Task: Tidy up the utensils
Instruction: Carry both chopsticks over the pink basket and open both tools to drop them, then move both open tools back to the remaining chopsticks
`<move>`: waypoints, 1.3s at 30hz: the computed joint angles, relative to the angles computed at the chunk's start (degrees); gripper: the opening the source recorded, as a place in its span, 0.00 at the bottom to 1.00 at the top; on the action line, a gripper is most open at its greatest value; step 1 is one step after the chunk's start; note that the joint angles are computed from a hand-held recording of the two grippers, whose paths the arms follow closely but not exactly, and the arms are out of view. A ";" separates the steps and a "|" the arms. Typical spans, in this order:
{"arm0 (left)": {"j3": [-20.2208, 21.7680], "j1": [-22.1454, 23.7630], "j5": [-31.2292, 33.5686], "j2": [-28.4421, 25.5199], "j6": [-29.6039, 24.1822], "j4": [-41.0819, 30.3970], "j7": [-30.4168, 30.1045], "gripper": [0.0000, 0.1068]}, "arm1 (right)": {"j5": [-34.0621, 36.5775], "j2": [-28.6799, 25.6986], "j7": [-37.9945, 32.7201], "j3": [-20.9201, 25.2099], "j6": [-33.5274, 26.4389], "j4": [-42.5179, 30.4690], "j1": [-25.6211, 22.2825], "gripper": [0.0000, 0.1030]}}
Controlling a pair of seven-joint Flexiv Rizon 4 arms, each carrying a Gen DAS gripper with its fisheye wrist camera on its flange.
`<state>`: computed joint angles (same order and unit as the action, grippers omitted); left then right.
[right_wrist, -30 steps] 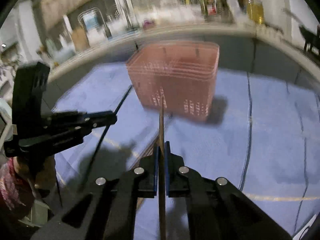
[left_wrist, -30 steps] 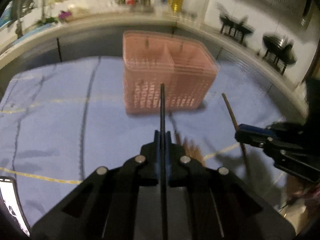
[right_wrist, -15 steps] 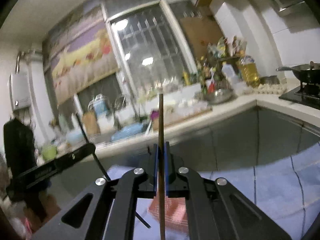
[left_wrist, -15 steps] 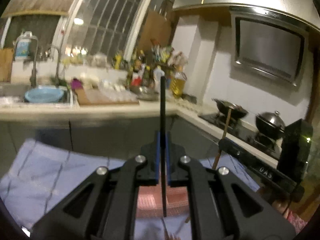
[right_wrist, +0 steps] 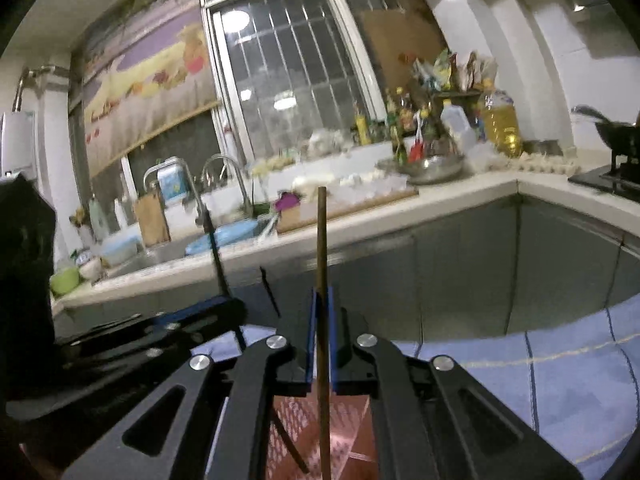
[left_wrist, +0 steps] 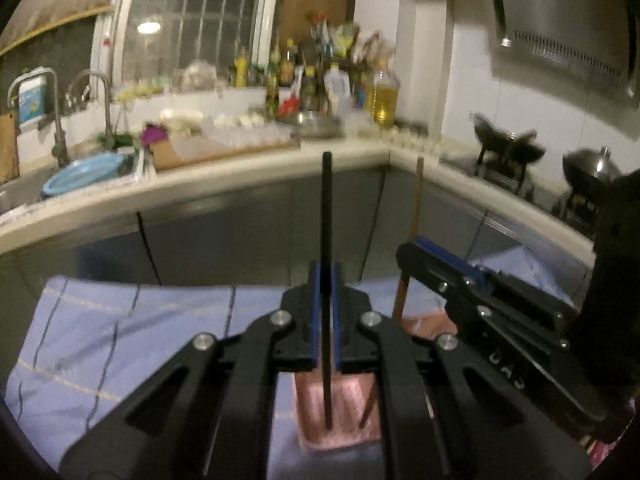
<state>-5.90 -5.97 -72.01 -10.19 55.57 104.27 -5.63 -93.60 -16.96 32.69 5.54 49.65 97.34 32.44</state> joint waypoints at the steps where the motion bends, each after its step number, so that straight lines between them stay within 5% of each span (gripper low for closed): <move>1: 0.24 0.04 1.06 0.04 -0.31 0.35 -0.76 0.05 | 1.03 -0.23 -0.56 0.27 0.56 0.09 -0.04 0.06; 7: 2.05 1.66 0.67 3.58 -3.60 2.72 -3.20 0.05 | 5.09 1.71 0.82 1.26 0.96 1.63 0.71 0.07; 14: 7.91 3.57 -2.61 11.96 -11.98 9.14 0.16 0.05 | 5.33 7.71 2.97 5.78 -6.38 5.37 4.09 0.09; 17: 11.65 5.62 2.26 15.20 -17.76 14.25 2.64 0.05 | 11.42 8.73 3.06 9.33 -10.44 8.21 7.01 0.16; 23: 15.80 10.79 14.75 16.79 -22.16 22.22 4.92 0.05 | 25.73 5.54 13.33 12.73 -5.20 14.97 11.54 0.31; 29: 17.80 15.46 24.89 17.47 -29.14 25.75 3.88 0.05 | 23.63 2.27 30.14 11.41 -4.35 17.67 17.41 0.31; 39: 17.95 15.80 29.54 21.89 -33.41 29.92 6.83 0.05 | 35.23 -3.26 9.79 10.98 -20.45 7.02 24.68 0.35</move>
<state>12.05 9.82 -42.47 11.70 22.16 134.18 1.21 -58.37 -20.23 42.47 16.52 29.20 104.36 57.12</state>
